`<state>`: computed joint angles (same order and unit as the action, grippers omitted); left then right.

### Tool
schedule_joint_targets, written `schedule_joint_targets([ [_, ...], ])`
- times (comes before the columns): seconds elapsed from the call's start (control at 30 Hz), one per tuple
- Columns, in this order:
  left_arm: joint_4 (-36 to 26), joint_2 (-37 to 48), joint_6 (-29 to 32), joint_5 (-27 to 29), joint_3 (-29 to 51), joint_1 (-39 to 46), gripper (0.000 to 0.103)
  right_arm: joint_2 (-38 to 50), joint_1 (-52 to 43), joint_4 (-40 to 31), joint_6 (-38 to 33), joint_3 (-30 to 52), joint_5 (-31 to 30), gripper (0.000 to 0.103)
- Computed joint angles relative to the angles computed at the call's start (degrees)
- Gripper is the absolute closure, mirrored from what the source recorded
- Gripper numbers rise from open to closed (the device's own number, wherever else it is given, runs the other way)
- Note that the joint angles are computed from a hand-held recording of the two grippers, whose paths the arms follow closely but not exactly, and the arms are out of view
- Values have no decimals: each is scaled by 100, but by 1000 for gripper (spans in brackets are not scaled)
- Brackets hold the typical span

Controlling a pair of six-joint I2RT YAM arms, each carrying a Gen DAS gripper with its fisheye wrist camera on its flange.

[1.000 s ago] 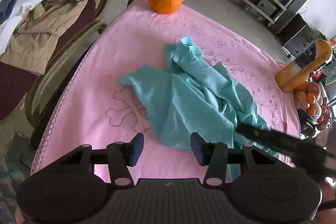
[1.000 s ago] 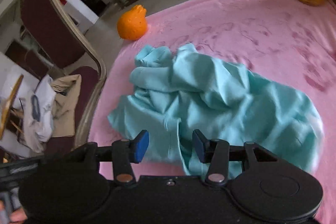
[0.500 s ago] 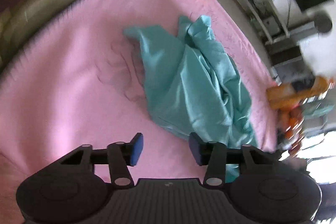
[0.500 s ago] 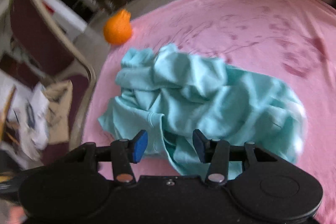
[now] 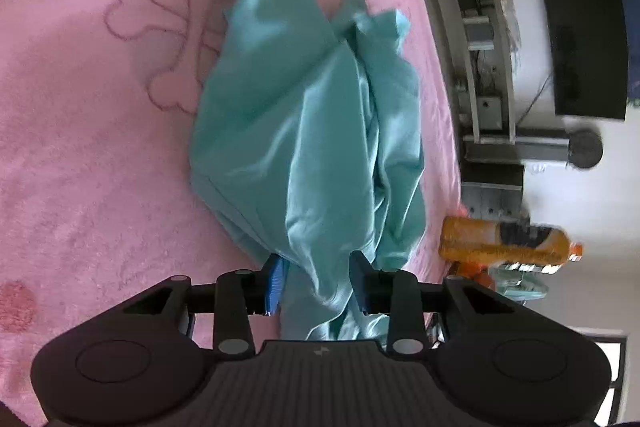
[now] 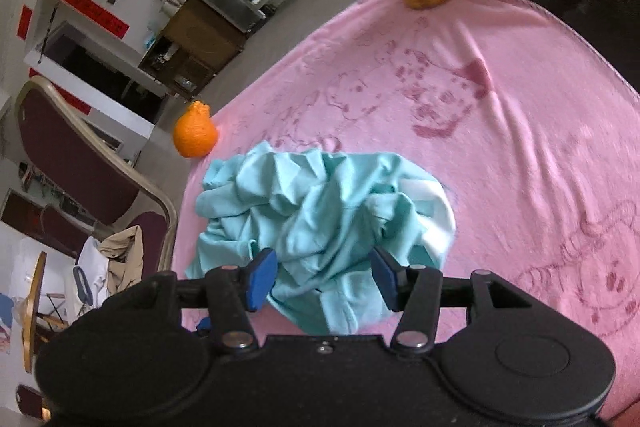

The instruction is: Fold clothes

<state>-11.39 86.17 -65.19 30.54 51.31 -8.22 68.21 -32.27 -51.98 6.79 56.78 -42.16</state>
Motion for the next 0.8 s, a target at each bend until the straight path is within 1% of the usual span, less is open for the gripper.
schedule_joint_targets([
  [0.17, 49, 84, -35, -168, -97, 182, 70, 99, -57, 177, 38, -171, -62, 51],
  [0.27, 75, 21, 97, -305, -81, 315, 72, 153, -165, 222, 1, -254, -150, 51],
  [0.43, 24, 110, 211, -350, 67, 237, 95, 214, -244, 260, 58, -354, -157, 51],
  [0.5, -88, 87, 265, -311, 90, 214, 94, 208, -273, 240, 46, -382, -140, 51],
  [0.6, -357, -20, 340, -92, 134, 276, 72, 170, -396, 129, -43, -397, -183, 46],
  [0.63, -349, -146, 292, 9, 43, 292, 70, 159, -447, 88, -73, -398, -218, 45],
  [0.7, -306, -317, 288, 96, -95, 271, 70, 123, -559, 17, -138, -406, -278, 45],
  [0.8, -186, -254, 307, -81, -84, 109, 70, 86, -606, -20, -175, -432, -309, 44],
])
